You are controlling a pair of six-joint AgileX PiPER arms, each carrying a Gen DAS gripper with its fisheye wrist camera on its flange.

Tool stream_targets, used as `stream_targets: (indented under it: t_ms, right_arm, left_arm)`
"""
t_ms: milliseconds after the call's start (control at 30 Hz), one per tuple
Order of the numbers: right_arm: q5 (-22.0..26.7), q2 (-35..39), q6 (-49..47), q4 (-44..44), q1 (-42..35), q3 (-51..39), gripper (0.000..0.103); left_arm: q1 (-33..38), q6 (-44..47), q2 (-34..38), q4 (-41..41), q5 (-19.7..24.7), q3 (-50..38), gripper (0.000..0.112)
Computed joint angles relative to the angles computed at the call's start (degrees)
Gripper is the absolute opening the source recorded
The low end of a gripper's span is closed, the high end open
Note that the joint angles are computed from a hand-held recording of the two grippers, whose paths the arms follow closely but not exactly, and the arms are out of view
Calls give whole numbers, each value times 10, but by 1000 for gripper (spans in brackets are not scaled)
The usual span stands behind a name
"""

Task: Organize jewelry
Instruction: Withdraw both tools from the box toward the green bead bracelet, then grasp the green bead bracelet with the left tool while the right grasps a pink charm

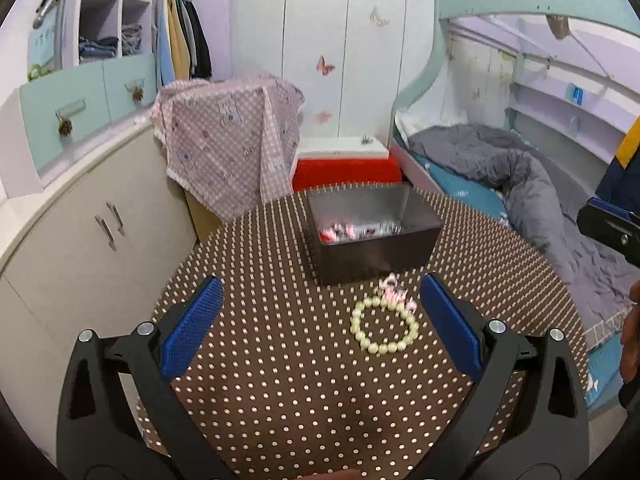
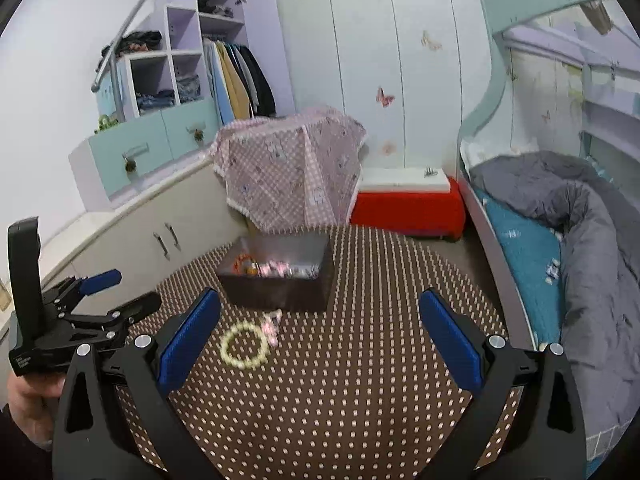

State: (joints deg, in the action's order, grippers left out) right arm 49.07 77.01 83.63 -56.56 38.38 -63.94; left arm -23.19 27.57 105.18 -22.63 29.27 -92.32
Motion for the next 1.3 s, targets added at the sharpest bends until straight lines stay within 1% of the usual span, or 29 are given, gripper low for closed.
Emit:
stream_targets:
  t_ms: [167,300,333,433,467,567,600,633,667,700,733,767,800,867,933,1000,1067,1133,1200,1267,1300]
  right_arm:
    - [-44,5,16,23,-26,44,96]
    - [-68,3,27,30,-40,68,96]
    - [-71,4,24,33,-42,69,96]
    - [-78,1,14,41,-49,75,96]
    - [-80,1,12,43,-52,77,96]
    - [-89,0,7,48,-62,82,96]
    - [-91,0,4,51,-65,82,96]
    - [-92,2,0,53,-67,82,96]
    - [-92,4,-5,56,-69,81,96]
    - [-95,6,-10,60,-72,80,96]
    - [-96,10,-19,66,-74,76,96]
    - [-97,15,-26,72,-76,72,96]
    - [-100,21,-33,75,-78,66,96]
    - [-101,35,-55,91,-81,53,96]
    - [-105,50,-86,109,-86,40,96]
    - [-109,74,-131,136,-92,20,96]
    - [-113,100,-162,150,-95,0,96]
    - [-122,129,-199,169,-100,-21,96]
    - [-125,166,-245,196,-105,-53,94]
    - [-126,200,-288,227,-110,-85,87]
    - [-124,210,-303,238,-111,-97,79]
  left_arm:
    - [-14,-52,44,59,10,-19,97]
    - [-34,-112,82,138,19,-39,97]
    - [-37,-118,87,146,23,-44,97]
    - [-49,-157,125,195,52,-89,97]
    - [-52,-163,133,203,60,-100,97]
    - [-59,-167,171,217,101,-150,95]
    - [-58,-155,184,205,123,-172,86]
    - [-52,-127,191,170,139,-187,81]
    - [-46,-106,196,144,149,-197,68]
    - [-43,-86,197,123,155,-201,51]
    - [-42,-61,193,108,153,-196,40]
    - [-41,-40,192,94,159,-197,19]
    - [-40,-26,187,86,158,-190,9]
    - [-37,-8,169,75,134,-156,9]
    - [-27,-1,153,55,121,-127,9]
    - [-15,1,127,41,88,-82,9]
    - [-3,5,109,29,69,-56,9]
    - [5,6,100,24,54,-40,9]
    - [13,12,97,6,55,-32,9]
    - [21,21,94,-9,51,-27,9]
    - [22,20,94,-9,50,-28,9]
